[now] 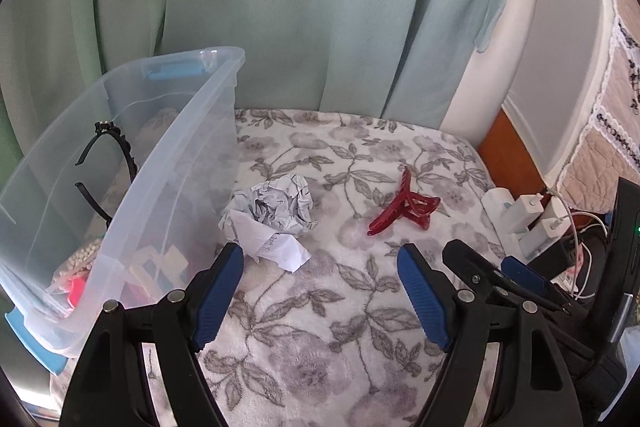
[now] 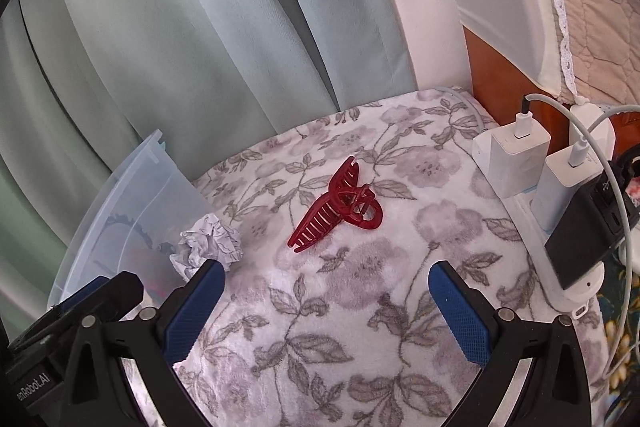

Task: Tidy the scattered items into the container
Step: 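Move left tool to the crumpled paper while right moves to red claw clip, then close left tool on the crumpled paper while right grasps the red claw clip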

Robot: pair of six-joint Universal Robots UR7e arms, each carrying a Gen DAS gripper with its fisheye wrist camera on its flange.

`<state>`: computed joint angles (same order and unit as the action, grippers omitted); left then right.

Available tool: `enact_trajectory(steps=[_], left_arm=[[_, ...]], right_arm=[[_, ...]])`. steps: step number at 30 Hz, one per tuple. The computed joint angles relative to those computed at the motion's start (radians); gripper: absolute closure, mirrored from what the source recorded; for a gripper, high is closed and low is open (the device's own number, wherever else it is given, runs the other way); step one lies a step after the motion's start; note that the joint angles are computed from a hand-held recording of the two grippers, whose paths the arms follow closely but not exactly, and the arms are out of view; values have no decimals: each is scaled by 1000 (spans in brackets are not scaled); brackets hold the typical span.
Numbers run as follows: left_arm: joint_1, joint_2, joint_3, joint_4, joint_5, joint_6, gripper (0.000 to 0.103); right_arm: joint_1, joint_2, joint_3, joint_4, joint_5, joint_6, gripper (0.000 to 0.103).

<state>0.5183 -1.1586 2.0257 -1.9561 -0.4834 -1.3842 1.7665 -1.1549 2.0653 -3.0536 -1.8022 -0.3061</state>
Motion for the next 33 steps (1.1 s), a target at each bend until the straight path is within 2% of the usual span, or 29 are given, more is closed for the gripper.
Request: enact_trajectory(steps=[8,11,13,17,19,21,27,33], left_arm=[[65,52,-68,131,15,-191,23],[93,65,-74,89,13,-209,24],[112,80,-97,132,17,-265,24],[150,88,-103,111,13,-334,24],[162,95,-121,161,27,-406,24],[178,94,-113,102,23,-398,24],[217,118,-152,134,27,-459,24],[239,143,-201,267,46,-542,24]], right_arm=[[-27,45,-59,81,-32,2,0],[-33,62,-80,97,-27,0,0],[-34,71,-93,106,-22,1,0],[-32,92,-117,113,-3,-3,0],[-30,104,-130,115,3,-7,0],[-26,118,-144,121,3,-11,1],[-24,160,-188,148,-12,0,2],[-20,200,-231,166,-35,28,4]])
